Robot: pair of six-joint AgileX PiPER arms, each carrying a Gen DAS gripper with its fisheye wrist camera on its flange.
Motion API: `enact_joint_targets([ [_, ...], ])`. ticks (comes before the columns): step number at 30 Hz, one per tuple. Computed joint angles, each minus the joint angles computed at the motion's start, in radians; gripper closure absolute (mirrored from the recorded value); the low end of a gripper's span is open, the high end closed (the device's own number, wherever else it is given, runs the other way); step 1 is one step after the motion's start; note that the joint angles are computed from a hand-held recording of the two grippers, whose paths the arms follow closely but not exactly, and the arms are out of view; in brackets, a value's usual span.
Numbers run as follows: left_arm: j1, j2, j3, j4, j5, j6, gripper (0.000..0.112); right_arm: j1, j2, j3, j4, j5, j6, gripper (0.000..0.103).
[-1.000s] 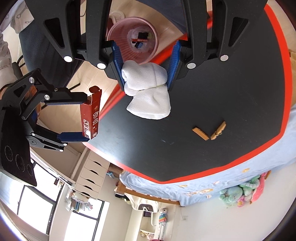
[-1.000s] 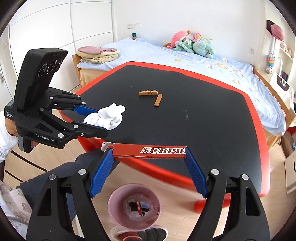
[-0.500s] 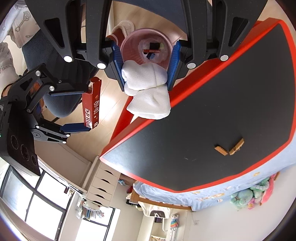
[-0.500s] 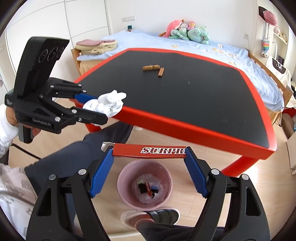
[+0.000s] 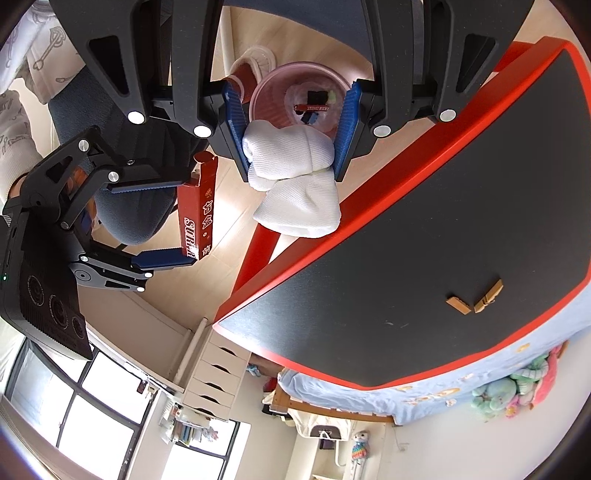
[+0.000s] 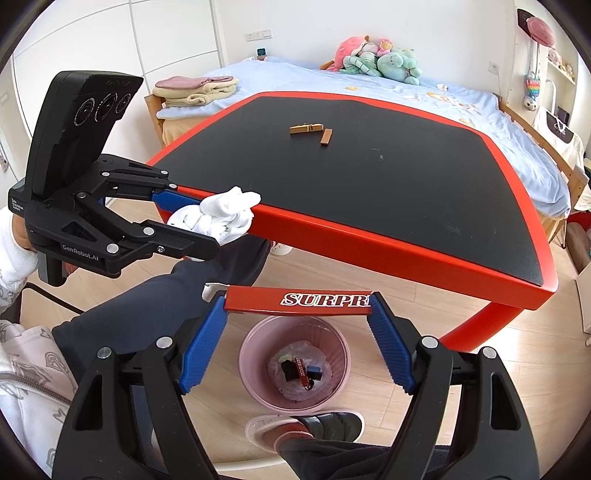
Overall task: Collect trash
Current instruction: 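Carry the box and cloth over the pink wastebasket and open both tools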
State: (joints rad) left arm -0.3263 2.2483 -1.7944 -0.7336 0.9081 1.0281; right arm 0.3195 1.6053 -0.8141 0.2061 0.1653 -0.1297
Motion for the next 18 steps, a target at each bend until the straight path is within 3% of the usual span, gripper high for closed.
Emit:
enact_joint_targets([
  [2,0.001,0.003,-0.007,0.001,0.009,-0.002,0.07,0.001,0.0,0.003,0.02,0.0,-0.02,0.026],
  [5,-0.002,0.008,-0.017,-0.003,0.023,0.004,0.064,-0.009,0.002,0.002,0.165,0.007,-0.169,0.023],
  [7,0.002,0.007,-0.014,-0.018,0.023,0.017,0.047,-0.013,0.005,-0.004,0.171,0.02,-0.174,0.011],
  [8,0.005,0.002,-0.002,-0.036,0.005,0.03,0.028,-0.021,0.006,-0.005,0.212,0.027,-0.214,0.009],
  [9,0.008,-0.004,0.012,-0.053,-0.01,0.043,0.024,-0.022,0.006,-0.001,0.235,0.028,-0.232,0.009],
  [18,0.021,-0.007,0.022,-0.029,-0.05,-0.008,0.017,-0.026,0.021,0.004,0.179,0.029,-0.145,0.005],
])
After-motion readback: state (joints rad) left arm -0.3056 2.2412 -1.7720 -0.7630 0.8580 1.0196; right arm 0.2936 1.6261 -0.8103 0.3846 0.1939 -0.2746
